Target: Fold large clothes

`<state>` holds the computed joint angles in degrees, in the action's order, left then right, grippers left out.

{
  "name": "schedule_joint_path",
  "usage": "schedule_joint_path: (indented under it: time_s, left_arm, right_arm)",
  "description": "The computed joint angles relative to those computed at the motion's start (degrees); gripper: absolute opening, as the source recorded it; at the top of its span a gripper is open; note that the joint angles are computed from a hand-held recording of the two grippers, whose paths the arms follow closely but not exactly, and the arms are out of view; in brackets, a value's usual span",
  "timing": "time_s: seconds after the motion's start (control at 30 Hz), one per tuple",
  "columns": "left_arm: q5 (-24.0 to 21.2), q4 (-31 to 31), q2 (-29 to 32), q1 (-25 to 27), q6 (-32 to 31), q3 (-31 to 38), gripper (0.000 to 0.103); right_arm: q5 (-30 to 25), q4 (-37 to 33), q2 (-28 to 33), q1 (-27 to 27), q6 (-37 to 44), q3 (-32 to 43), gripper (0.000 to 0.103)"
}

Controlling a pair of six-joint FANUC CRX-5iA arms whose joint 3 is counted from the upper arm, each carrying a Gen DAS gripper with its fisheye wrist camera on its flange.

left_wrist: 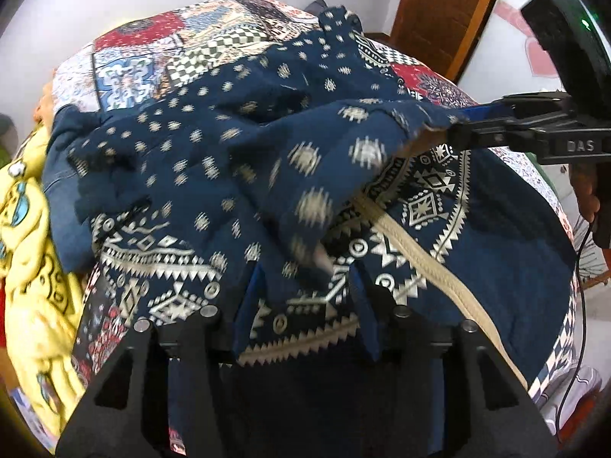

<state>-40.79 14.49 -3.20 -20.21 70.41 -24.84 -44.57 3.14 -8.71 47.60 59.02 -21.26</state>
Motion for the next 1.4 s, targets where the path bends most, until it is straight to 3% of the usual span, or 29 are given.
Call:
schedule_joint_path:
  time_s: [0.2, 0.3, 0.4, 0.5, 0.73, 0.77, 0.87, 1.03, 1.2, 1.4]
  left_arm:
    - [0.98, 4.27, -7.21, 3.9, -1.7, -3.19, 0.05]
    - [3.82, 1.92, -8.99, 4.83, 2.24, -1.98, 0.06]
    - [4.97, 0.21, -6.66, 4.86, 5.81, 0.81, 0.061]
    - [5.41, -0.46, -2.76, 3.87, 7.74, 2.65, 0.062]
    - [1.18, -14.58, 7.22, -1.01, 21.42, 9.21, 0.062]
    - [1.0, -14.75, 7.75, -1.1, 21.65, 9.2, 0.063]
    - [2.42, -6.99, 6.68, 1.76, 14.46, 5.82, 0.065]
    - [1.38, -5.03, 2.84, 6.17, 10.28, 4.23, 0.065]
    - [2.18, -12.08, 1.45, 10.95, 15.07, 6.2, 0.071]
    - [1.11, -18.57, 8.44, 14.01, 23.51, 12.49, 0.071]
  right_arm:
    - [-0.3, 1.2, -4.17, -0.09, 1.28, -1.3, 0.049]
    - [1.86, 2.01, -4.61, -0.94, -0.07, -1.09, 0.051]
    - [5.07, 3.29, -3.7, -0.85, -4.31, -1.46, 0.065]
    - [5.84, 1.79, -0.85, -0.97, -5.39, -0.56, 0.067]
    - [0.13, -6.68, 8.6, -3.48, -0.44, 4.69, 0.067]
    - [-0.15, -8.03, 9.11, -4.11, 0.68, 5.05, 0.067]
    - [0.52, -9.24, 8.34, -5.38, 2.57, 4.86, 0.067]
    - [3.35, -1.61, 5.19, -6.43, -3.07, 2.32, 0.067]
    - [4.96, 6.4, 5.9, -9.66, -7.69, 1.62, 0.067]
    - [3.62, 9.18, 12.53, -12.57, -8.73, 6.93, 0.067]
